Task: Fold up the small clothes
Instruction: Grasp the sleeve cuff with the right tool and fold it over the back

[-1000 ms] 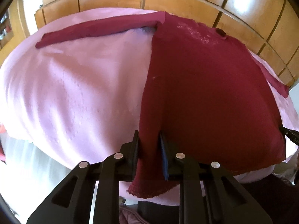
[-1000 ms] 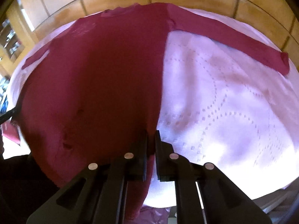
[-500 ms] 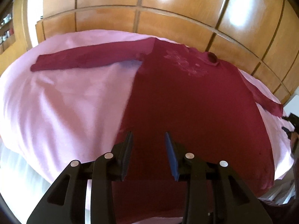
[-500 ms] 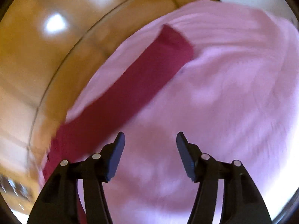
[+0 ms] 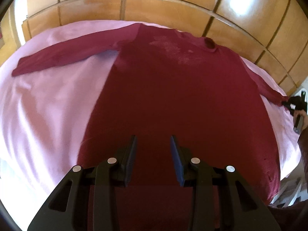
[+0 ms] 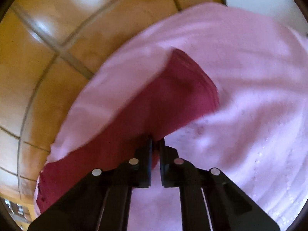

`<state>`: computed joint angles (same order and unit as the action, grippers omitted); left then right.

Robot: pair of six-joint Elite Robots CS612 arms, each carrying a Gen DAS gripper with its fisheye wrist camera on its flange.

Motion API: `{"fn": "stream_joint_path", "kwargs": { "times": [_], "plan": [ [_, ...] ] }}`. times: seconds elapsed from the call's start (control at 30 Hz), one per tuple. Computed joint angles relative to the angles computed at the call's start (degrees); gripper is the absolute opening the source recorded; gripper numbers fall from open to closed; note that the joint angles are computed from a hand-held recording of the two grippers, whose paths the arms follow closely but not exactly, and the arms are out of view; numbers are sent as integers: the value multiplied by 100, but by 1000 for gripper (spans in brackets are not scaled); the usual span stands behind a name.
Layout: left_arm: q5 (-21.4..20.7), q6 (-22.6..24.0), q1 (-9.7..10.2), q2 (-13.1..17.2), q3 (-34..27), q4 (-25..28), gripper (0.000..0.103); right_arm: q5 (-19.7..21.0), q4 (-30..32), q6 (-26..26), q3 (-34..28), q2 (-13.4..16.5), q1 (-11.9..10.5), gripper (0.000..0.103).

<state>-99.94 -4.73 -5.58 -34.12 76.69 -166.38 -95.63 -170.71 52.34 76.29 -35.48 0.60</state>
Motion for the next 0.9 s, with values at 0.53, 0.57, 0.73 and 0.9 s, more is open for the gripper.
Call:
{"fn": "stream_joint_path", "kwargs": {
  "times": [0.53, 0.57, 0.73, 0.9],
  "plan": [
    [-997, -58, 8, 421, -861, 49, 34, 1267, 1389, -2505, -3969, 1496, 1133, 4],
    [-1049, -85, 23, 442, -907, 83, 34, 1445, 1523, -2651, -4298, 1667, 1195, 5],
    [-1234, -326, 114, 565, -1155, 136, 34, 1882, 1203, -2772, -4310, 1709, 1326, 46],
    [-1451, -596, 194, 744, -1510, 182, 34, 1619, 884, -2869, -3073, 1176, 1350, 49]
  ]
}}
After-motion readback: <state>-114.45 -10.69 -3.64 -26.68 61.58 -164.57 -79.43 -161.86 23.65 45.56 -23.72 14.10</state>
